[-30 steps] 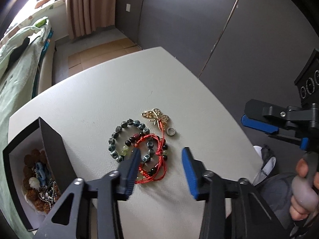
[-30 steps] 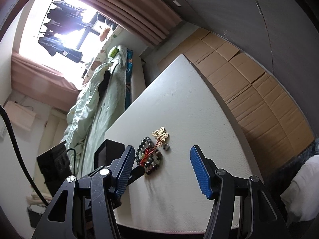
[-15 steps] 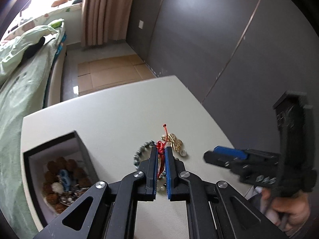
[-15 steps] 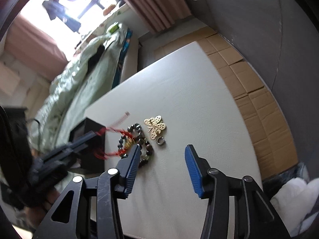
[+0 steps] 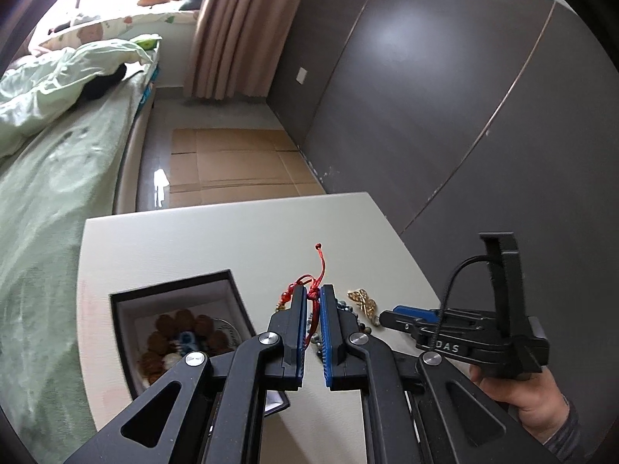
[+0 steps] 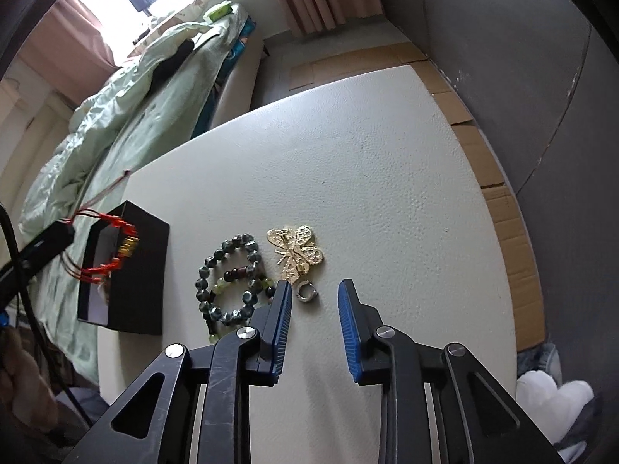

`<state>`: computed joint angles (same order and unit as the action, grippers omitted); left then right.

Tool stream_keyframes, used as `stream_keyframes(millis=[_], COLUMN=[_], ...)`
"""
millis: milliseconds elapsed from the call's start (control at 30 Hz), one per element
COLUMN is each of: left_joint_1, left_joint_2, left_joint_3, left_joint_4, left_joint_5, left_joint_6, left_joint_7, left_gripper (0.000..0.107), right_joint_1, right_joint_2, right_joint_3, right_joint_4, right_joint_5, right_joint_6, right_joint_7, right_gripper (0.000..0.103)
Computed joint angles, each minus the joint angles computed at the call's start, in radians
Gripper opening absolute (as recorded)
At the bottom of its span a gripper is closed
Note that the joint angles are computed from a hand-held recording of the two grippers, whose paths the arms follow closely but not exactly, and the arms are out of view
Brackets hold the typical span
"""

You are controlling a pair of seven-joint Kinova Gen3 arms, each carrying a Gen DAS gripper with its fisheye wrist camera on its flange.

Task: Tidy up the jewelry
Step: 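Reach the right tool to the silver ring while left holds the red string bracelet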

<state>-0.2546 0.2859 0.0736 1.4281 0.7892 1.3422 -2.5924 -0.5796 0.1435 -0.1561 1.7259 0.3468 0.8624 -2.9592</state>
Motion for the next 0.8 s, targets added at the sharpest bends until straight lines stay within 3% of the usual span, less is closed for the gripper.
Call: stream_keyframes(millis=[367,600,733,800], left_joint_1=[-0.033,-0.035,-0.045,-0.047], left_joint_2=[0.014,0.014,0.019,0.022], left_joint_3=[-0.004,-0.004,-0.005,-0.006], left_joint_4=[-0.019,-0.019,-0.029,-0.033], left_joint_5=[0.027,0.027,0.033,0.033], left_joint_6=[0.037,0.040,0.048,0.048], left_joint_7=[-0.005,-0.007,-0.011,-0.009], left_gripper=[0.007,0.007,0.007,0.007], right_joint_1=[-0.074,-0.104,-0.126,-0.137], right_joint_2=[0.154,0.192,0.203,0.204], right_joint_3=[0.028,0.040,0.051,0.052], right_joint_4=[-0.228,-0.288,-0.304,-0.303], right_joint_5=[0.023,0.022,0.037,0.047], right_joint_6=[0.291,0.358,0.395,0.402], right_joint_7=[0.074,0.112,0.113,0.105], right_gripper=[0.025,0.024,0.015,0.015])
